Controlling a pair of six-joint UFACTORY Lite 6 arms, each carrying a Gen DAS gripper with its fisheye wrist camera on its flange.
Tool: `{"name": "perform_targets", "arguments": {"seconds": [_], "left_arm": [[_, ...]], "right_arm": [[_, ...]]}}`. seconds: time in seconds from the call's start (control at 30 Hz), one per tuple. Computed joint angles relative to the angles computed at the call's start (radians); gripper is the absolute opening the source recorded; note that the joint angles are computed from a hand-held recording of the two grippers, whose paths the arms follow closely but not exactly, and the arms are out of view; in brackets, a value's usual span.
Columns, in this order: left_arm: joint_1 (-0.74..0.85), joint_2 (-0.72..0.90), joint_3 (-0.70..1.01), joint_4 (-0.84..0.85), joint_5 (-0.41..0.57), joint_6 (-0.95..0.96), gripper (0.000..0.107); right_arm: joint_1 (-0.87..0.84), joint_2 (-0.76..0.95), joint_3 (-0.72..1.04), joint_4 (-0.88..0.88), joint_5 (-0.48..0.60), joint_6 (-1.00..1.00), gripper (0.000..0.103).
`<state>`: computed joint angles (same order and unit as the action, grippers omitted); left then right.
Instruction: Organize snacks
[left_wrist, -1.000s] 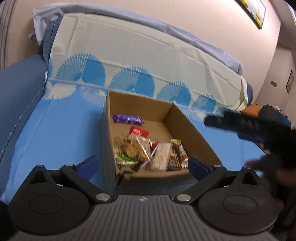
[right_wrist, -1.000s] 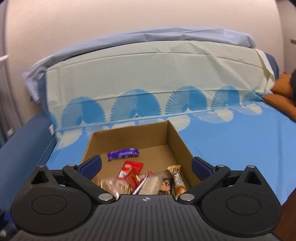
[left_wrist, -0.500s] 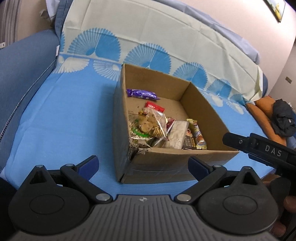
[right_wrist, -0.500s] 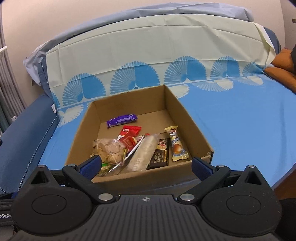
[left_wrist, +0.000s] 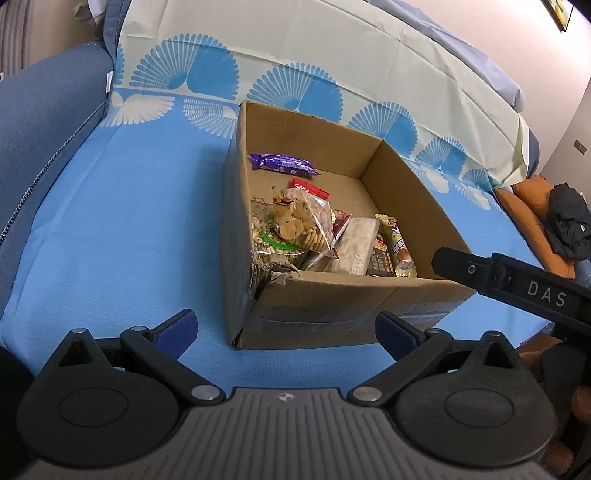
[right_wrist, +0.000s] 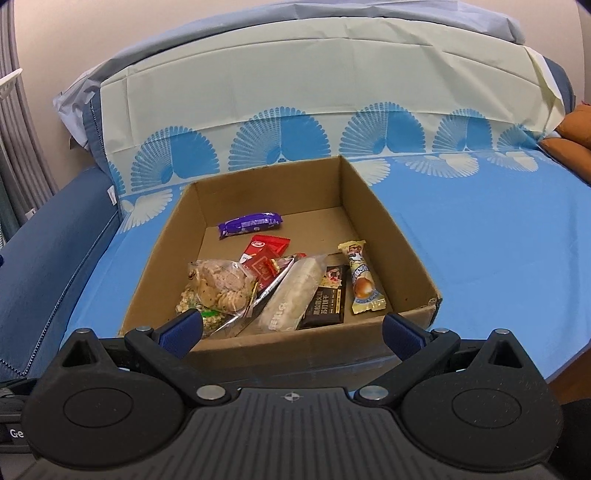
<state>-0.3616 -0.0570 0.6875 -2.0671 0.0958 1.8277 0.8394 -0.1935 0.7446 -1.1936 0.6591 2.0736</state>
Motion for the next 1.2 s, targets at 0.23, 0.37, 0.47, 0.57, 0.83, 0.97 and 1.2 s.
{"name": "perform_targets", "arguments": {"seconds": [0.23, 0.37, 0.47, 0.57, 0.83, 0.97, 1.2], "left_arm": [[-0.012, -0.006, -0.002, -0.119, -0.008, 0.118, 0.102], [-0.019, -0.018, -0.01, -0.179, -0.007, 0.178, 0.102], [-0.025, -0.021, -0.011, -0.206, -0.007, 0.207, 0.102], [-0.024, -0.024, -0.012, -0.184, -0.004, 0.188, 0.102], [-0.028, -0.023, -0.012, -0.205, -0.001, 0.215, 0.102], [-0.032, -0.024, -0.014, -0.219, -0.003, 0.226, 0.102], [-0.033, -0.028, -0.016, -0.21, -0.002, 0.223, 0.102]], "right_arm": [[0.001, 0.014, 0.011, 0.004, 0.001, -0.021, 0.102], [-0.002, 0.02, 0.015, 0.008, 0.0, -0.032, 0.102], [-0.001, 0.022, 0.016, 0.009, 0.001, -0.034, 0.102], [-0.001, 0.022, 0.015, 0.009, 0.0, -0.037, 0.102], [-0.005, 0.027, 0.018, 0.016, -0.004, -0.054, 0.102], [-0.007, 0.03, 0.02, 0.014, -0.008, -0.059, 0.102], [-0.005, 0.03, 0.019, 0.016, -0.007, -0.063, 0.102]]}}
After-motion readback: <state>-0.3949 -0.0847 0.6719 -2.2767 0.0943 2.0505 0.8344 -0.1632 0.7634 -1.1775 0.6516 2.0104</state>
